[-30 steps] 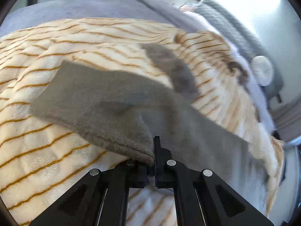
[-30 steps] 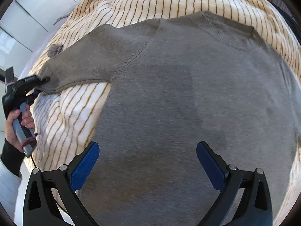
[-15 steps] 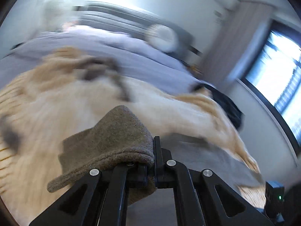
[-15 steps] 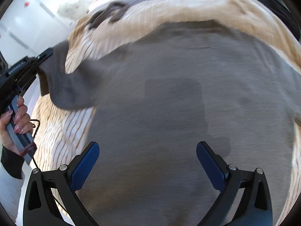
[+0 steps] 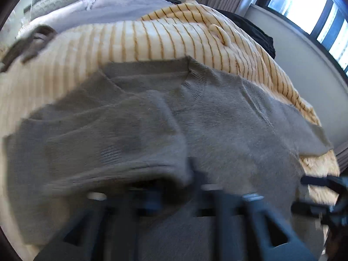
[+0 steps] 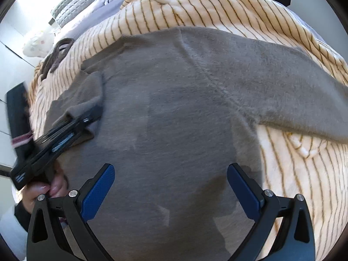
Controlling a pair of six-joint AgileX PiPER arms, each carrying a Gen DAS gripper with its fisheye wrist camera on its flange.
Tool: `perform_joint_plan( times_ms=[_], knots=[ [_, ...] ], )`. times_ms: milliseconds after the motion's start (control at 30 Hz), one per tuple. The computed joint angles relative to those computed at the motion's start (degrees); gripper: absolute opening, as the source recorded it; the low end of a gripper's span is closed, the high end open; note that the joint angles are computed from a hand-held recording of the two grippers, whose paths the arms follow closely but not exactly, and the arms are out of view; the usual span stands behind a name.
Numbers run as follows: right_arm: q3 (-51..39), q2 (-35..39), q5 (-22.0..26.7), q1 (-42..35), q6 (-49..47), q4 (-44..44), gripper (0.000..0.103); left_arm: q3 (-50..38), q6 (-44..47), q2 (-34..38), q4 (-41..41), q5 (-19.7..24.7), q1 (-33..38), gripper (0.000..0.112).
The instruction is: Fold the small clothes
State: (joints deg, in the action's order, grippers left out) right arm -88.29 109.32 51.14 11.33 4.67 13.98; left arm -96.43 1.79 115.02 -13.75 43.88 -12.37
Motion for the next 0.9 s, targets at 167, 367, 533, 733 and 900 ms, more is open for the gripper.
perform_joint_plan(
  times_ms=[167,367,533,733,900],
  knots=[
    [-8.12,3.30,1.77,2.86,-4.46,-1.46,0.103,14.39,-1.45,-14.59,6.40,-5.27,4.89,0.077],
    [-27.92,14.62,4.80,17.28,-8.80,-18.70,0.103,22.84,-11.45,-18.43,18.73,-2.34,11.78,0.077],
    [-38.64,26.53,4.88,26.35,-4.68,-41.24,0.088,26.84,-19.03,-16.46,27.59,-2.53,12.54,0.077],
    [-49.63,29.04,9.88,16.91,-3.21,-20.71,0.006,27.59,-32.25,-14.32,36.43,-5.79,10.82,0.077],
    [-22.62,15.03,-5.82,3.13,0.67,6.61,0.006,28.58,-34.07,-14.47,40.20,-7.79,10.55,0.083]
  ],
)
